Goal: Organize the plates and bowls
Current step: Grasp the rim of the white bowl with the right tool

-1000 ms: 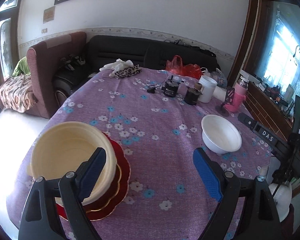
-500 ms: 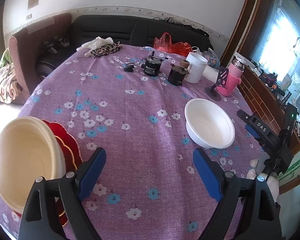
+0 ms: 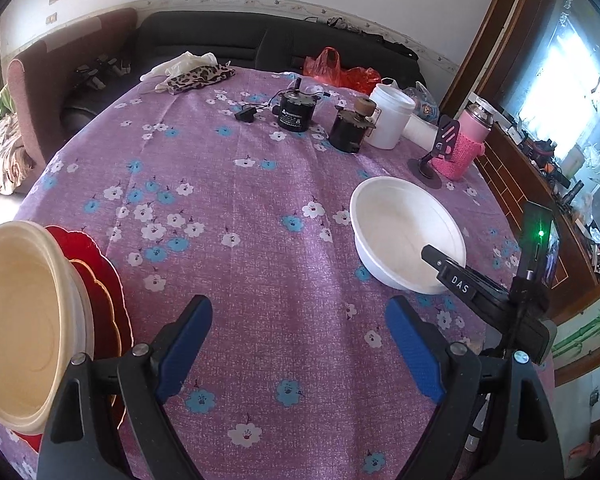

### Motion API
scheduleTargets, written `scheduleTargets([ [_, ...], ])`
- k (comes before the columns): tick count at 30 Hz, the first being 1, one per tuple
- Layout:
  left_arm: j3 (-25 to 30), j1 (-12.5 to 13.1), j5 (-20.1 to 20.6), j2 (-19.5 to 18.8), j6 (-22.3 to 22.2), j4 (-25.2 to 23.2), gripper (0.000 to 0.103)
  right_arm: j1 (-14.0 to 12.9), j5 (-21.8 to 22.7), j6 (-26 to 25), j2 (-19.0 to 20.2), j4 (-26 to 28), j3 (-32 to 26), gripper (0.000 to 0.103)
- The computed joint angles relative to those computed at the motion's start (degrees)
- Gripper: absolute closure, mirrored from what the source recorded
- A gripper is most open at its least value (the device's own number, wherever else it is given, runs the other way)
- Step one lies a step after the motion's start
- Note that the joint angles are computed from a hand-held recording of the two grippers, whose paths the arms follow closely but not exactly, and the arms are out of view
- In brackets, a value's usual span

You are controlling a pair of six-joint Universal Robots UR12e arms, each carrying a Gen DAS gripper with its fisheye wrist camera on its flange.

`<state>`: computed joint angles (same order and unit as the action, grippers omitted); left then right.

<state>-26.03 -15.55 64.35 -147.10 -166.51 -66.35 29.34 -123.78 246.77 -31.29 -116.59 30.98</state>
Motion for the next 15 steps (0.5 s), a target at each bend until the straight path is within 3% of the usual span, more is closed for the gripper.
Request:
scheduleTargets([
  [6,3.1,-0.1,0.4,-1.7,0.1,-2.2,0.015,-0.3,2.0,0.6,-1.2,-1.6,2.3,0.079],
  [11,4.9,-0.3,0.7,-2.7,0.0,-3.6,0.015,-0.3,5.9,-4.4,-1.5,-7.8,3.6,0.08],
  [15,7.1,-0.4,1.0,-4.0,-0.1,-5.3,0.015,-0.1,6.3,-6.1,0.5,-4.4,-0.2,0.08],
])
